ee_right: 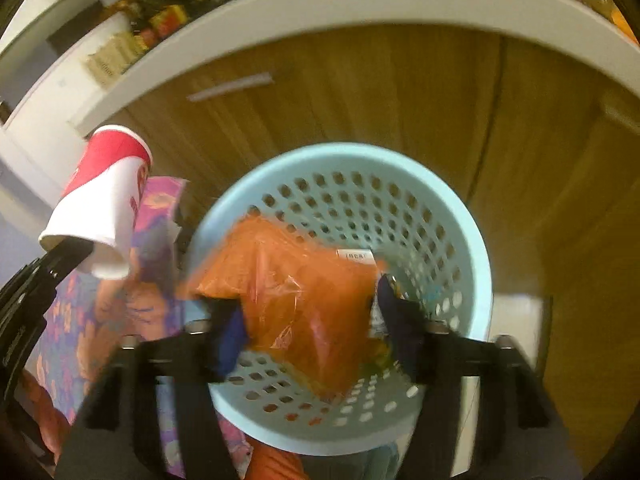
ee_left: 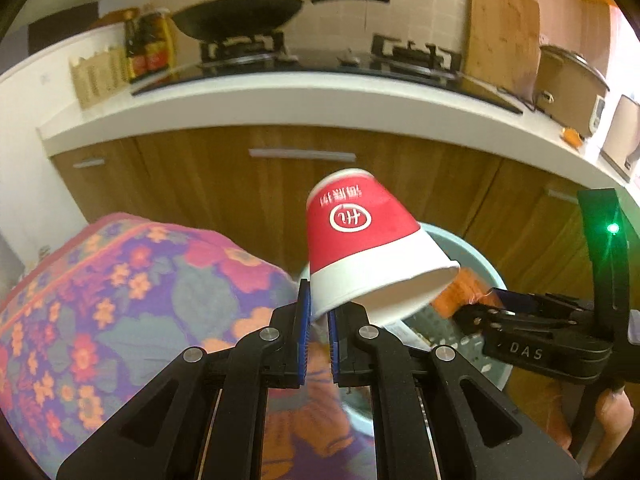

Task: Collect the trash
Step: 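Carry the cup and snack packet with both grippers over the basket, then open both grippers, dropping the cup and packet into the basket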

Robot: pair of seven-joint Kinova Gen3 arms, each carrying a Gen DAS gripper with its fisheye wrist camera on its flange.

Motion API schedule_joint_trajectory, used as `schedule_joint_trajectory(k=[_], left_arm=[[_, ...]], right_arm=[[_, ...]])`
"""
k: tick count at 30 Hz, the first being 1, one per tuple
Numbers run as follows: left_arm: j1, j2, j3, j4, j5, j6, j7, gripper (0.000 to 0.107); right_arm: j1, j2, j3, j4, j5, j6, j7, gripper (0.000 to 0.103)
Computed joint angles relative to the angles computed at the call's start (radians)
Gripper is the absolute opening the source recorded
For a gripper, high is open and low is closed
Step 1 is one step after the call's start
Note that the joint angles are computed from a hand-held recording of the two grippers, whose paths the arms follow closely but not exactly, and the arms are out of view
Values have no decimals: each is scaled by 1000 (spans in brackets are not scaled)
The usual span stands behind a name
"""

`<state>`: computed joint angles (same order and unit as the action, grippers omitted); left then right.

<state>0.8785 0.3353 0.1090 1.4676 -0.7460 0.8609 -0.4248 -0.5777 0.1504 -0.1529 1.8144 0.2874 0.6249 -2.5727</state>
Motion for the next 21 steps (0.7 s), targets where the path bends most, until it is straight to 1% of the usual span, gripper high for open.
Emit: schedule_joint_trajectory(k=[1,2,5,7,9,10,12,14,16,18,21], left_arm=[[-2,11,4,-12,8,4,-9,6],[-7,22,8,-24,20,8,-22,7],[-16,45,8,-47,58,3,-60,7],[-16,53,4,-52,77,-8,-79,7],[-10,56,-5,-45,84,-19,-89,21],[5,55,-17,-38,71,-21,-73,31],[19,49,-27,-22,55,-27,-50,31],[17,24,-31,19,51,-64,-23,31],[23,5,-36,45,27,-75,12,31],[24,-25,-36,84,-3,-94,55,33],[21,-55,-23,115,-46,-93,109,38]], right_arm=[[18,9,-7,-5,-27,10,27,60],[18,14,-3,-14,-38,25,43,60],[14,17,-1,-17,-31,41,62,60],[-7,5,3,-8,8,46,37,60],[-20,-8,3,0,44,51,7,60],[-29,-16,2,5,67,54,-13,60],[-41,-29,-3,14,110,63,-54,60],[-59,-45,-13,26,170,75,-109,60],[-70,-60,-27,33,216,91,-154,60],[-72,-66,-40,29,241,98,-181,60],[-79,-72,-58,17,267,109,-215,60]])
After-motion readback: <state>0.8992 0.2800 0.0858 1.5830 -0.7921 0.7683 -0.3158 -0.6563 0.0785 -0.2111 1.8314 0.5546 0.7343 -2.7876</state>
